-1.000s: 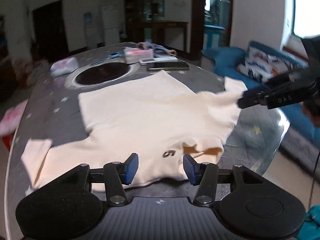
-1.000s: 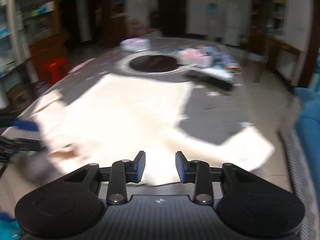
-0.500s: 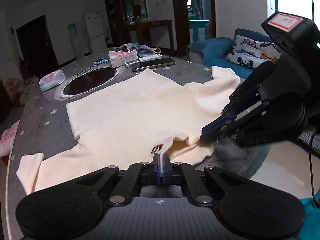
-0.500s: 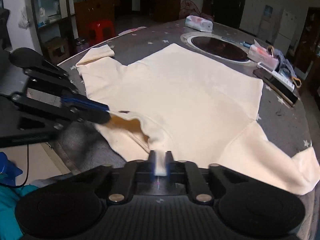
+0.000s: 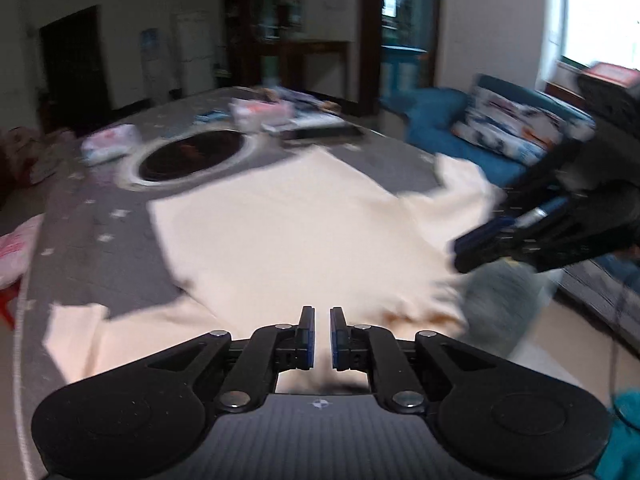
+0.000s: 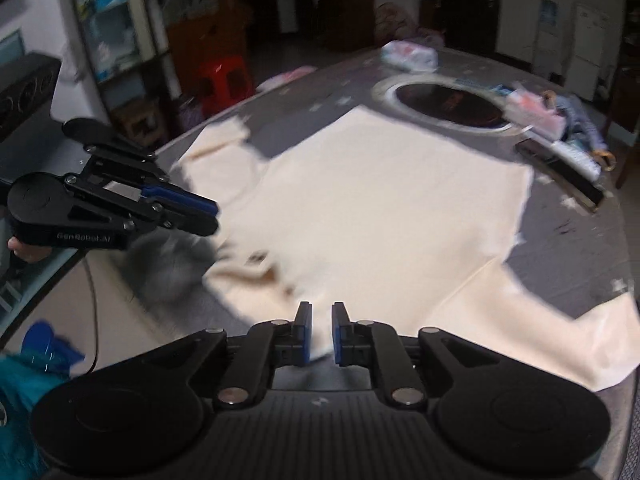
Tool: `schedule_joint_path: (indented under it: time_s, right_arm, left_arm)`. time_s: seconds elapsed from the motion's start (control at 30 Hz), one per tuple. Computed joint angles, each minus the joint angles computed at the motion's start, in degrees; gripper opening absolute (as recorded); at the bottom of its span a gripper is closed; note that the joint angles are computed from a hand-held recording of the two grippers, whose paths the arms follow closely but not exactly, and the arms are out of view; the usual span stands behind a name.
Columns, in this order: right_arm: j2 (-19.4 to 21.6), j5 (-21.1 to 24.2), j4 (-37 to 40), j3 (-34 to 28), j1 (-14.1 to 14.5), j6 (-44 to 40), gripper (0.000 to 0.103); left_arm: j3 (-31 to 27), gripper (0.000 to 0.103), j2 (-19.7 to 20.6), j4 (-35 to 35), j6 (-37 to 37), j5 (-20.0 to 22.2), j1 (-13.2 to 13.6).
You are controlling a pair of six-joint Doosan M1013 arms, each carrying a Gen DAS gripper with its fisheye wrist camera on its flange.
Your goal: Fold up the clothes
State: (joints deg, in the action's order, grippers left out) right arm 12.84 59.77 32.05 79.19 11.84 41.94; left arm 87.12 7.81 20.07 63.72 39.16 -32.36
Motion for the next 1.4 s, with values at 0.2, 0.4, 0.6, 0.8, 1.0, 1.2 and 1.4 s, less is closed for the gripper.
schedule_joint_path:
  time_s: [0.2, 0.4, 0.6, 0.8, 1.0, 1.2, 1.4]
  right_arm:
    - [3.9, -5.4, -4.2, -5.0, -0.2, 8.6, 0.02]
    - [9.1, -9.5, -9.3, -10.8, -0.1, 19.5, 0.021]
    - [15.1, -9.8, -16.4, -17.6, 0.8, 29.8, 0.021]
    - [20.4, -8.0, -20.3, -23.9, 1.5, 36.8, 0.018]
    - [23.8, -8.7, -24.0, -28.0, 3.0, 38.3, 0.009]
    - [26.7, -5.0, -22.5, -33.9, 3.0, 38.5, 0.015]
    - [21.2, -7.1, -20.4, -28.0, 0.9, 34.0, 0.016]
  left_arm:
    - [-4.0, 0.009, 4.4, 1.7, -9.4, 0.1, 3.1]
    - [-5.7, 0.009, 7.6, 3.0, -14.6, 3.5, 4.8]
    - [-3.5, 0.009, 6.6, 3.4, -16.4, 2.7, 5.7]
    - [-2.7, 0.01, 6.1, 5.6, -17.3, 2.5, 5.7]
    - [-2.9, 0.01, 6.3, 7.9, -20.1, 3.5, 6.4]
    - [-3.2, 0.01, 6.4, 7.9, -20.9, 4.0, 7.0]
    - [-4.0, 0.011, 7.0, 9.6, -21.0, 5.9, 6.3]
